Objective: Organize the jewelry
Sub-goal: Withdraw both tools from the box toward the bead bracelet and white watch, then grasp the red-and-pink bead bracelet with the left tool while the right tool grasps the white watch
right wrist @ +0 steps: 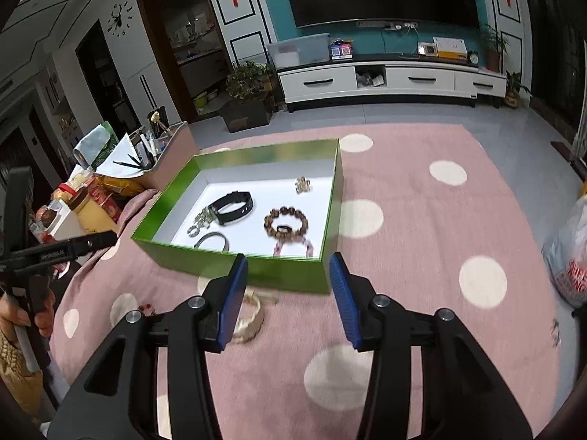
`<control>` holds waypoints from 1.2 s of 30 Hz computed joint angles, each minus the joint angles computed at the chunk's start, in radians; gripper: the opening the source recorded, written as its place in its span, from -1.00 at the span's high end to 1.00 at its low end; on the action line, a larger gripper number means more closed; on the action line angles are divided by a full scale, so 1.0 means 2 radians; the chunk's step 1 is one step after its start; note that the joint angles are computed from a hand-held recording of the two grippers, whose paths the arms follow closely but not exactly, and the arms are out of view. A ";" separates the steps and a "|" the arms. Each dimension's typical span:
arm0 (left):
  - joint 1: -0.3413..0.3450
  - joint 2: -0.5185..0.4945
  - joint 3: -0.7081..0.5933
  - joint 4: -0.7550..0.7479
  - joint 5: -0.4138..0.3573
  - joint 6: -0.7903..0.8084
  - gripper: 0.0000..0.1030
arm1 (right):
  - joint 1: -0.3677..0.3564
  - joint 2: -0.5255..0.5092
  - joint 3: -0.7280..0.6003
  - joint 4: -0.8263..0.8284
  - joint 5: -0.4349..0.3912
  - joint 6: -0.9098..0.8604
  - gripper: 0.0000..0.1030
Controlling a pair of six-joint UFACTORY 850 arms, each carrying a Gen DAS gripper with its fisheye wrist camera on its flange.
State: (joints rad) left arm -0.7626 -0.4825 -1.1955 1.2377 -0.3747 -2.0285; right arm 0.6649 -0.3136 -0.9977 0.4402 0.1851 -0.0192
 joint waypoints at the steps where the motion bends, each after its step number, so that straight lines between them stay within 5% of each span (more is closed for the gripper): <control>1: -0.001 0.003 0.006 0.002 0.003 -0.007 -0.42 | 0.002 0.003 0.006 -0.012 0.002 0.014 0.10; 9: -0.018 0.006 0.041 0.010 0.014 -0.050 -0.42 | 0.015 0.014 0.039 -0.080 0.011 0.101 0.10; 24: -0.051 -0.036 0.041 -0.011 -0.022 -0.034 -0.31 | 0.039 -0.009 0.040 -0.168 0.008 0.181 0.10; 34: -0.057 -0.051 0.033 -0.006 -0.042 -0.030 -0.02 | 0.043 -0.021 0.029 -0.174 0.003 0.172 0.10; 36: -0.060 -0.055 0.029 -0.009 -0.056 -0.022 0.16 | 0.043 -0.025 0.023 -0.165 -0.002 0.155 0.10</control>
